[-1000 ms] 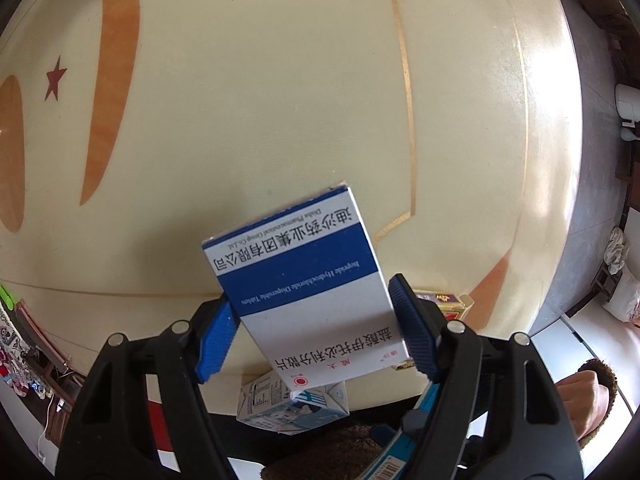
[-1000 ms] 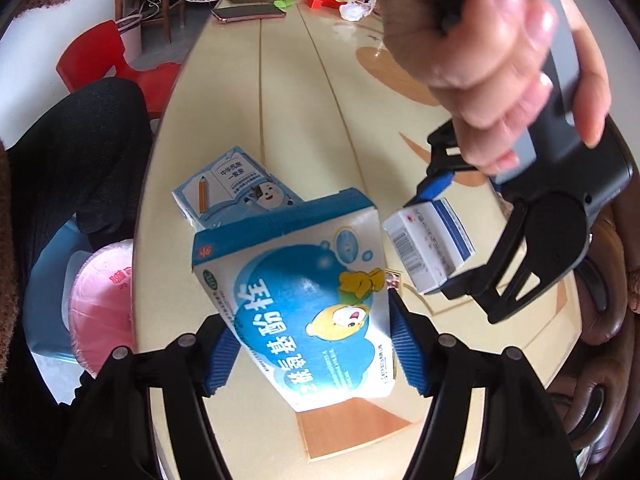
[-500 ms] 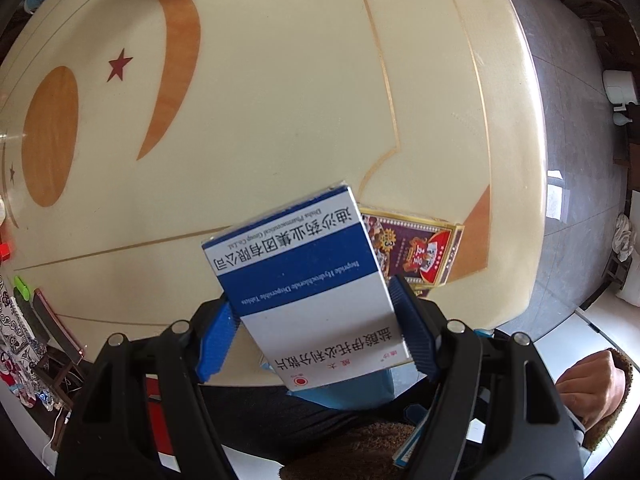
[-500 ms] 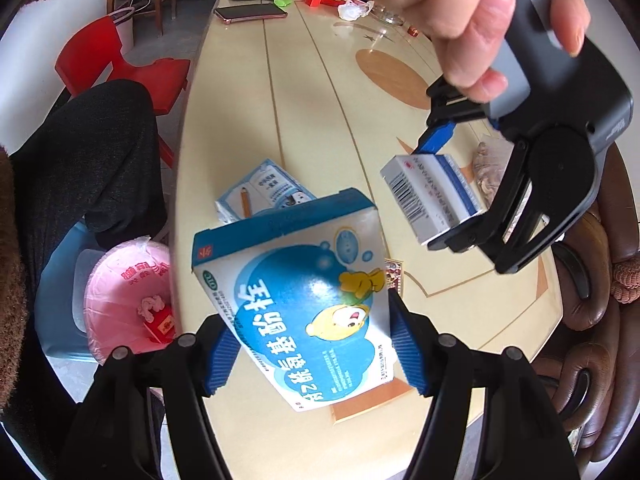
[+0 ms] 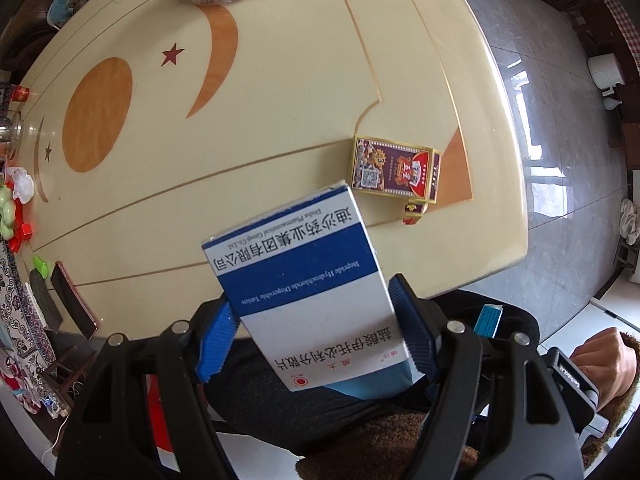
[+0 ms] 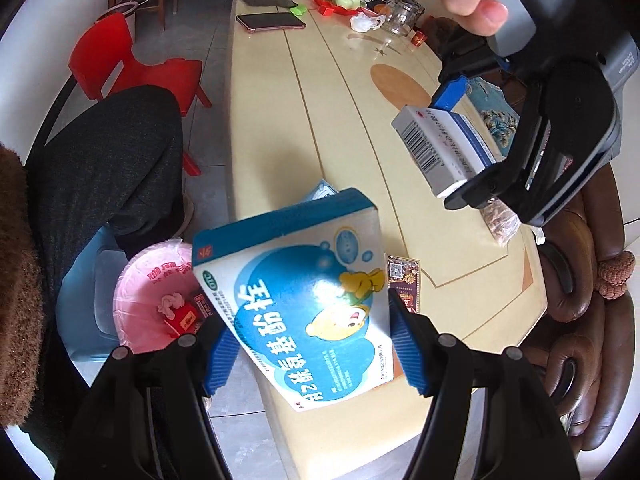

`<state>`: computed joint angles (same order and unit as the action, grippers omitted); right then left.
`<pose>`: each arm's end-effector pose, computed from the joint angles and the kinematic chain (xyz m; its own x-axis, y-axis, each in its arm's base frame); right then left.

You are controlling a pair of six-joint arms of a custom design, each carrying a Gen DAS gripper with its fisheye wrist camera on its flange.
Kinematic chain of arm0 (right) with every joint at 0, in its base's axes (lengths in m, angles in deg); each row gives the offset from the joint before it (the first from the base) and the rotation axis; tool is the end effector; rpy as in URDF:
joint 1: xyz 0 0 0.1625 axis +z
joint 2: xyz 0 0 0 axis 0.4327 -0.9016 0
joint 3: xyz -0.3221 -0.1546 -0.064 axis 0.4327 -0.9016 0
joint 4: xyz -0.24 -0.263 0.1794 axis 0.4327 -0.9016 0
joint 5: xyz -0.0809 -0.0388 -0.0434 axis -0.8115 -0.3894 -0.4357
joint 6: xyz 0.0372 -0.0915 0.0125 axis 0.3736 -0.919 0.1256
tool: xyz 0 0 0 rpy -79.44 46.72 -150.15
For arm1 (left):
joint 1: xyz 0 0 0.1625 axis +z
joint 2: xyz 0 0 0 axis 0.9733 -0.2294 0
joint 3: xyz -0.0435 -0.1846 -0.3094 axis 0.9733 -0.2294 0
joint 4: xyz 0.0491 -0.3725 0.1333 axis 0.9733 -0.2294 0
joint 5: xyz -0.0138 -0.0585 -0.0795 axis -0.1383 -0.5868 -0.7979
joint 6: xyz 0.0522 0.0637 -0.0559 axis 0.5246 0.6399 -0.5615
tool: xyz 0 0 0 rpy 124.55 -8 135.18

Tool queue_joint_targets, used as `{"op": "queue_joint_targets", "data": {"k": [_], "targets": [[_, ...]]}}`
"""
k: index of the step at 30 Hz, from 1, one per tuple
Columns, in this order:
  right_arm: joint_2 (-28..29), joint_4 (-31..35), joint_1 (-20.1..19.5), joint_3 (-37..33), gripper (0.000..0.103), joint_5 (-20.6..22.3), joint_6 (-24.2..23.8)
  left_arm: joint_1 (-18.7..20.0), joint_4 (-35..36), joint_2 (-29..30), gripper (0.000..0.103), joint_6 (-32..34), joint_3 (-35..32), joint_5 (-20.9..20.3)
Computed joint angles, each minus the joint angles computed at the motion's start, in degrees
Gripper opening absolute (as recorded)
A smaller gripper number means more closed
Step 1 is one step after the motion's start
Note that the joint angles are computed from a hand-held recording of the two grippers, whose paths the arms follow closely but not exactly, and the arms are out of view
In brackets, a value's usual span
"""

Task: Collect trash
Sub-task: 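Lift both medicine boxes and carry them toward the pink bin, then open the right tool over the bin while the left tool then releases its box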

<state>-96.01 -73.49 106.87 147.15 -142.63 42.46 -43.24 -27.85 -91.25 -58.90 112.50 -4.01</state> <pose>0.3631 -0.3024 0.3032 -0.1447 -0.7861 0.6010 -0.8246 0.4315 0.3659 -0.4780 -0.5117 0.2181 -0.6091 0.5476 -0.5737 0.2849 0.8261 0.4861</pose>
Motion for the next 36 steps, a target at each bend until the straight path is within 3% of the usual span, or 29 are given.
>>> {"op": "queue_joint_targets", "data": {"k": [17, 28, 36], "targets": [[-0.9, 9.9, 9.6, 2.8, 0.065, -0.3, 19.6, -7.3, -12.0, -24.3, 0.071, 3.7, 32.7, -0.6], [-1.7, 9.9, 12.7, 6.6, 0.065, 1.2, 27.4, -10.3, -18.3, -38.7, 0.071, 5.4, 50.0, -1.7], [-1.9, 7.7, 12.8, 10.6, 0.065, 2.0, 30.8, -11.5, -24.4, -47.1, 0.071, 7.1, 63.1, -2.6]]}}
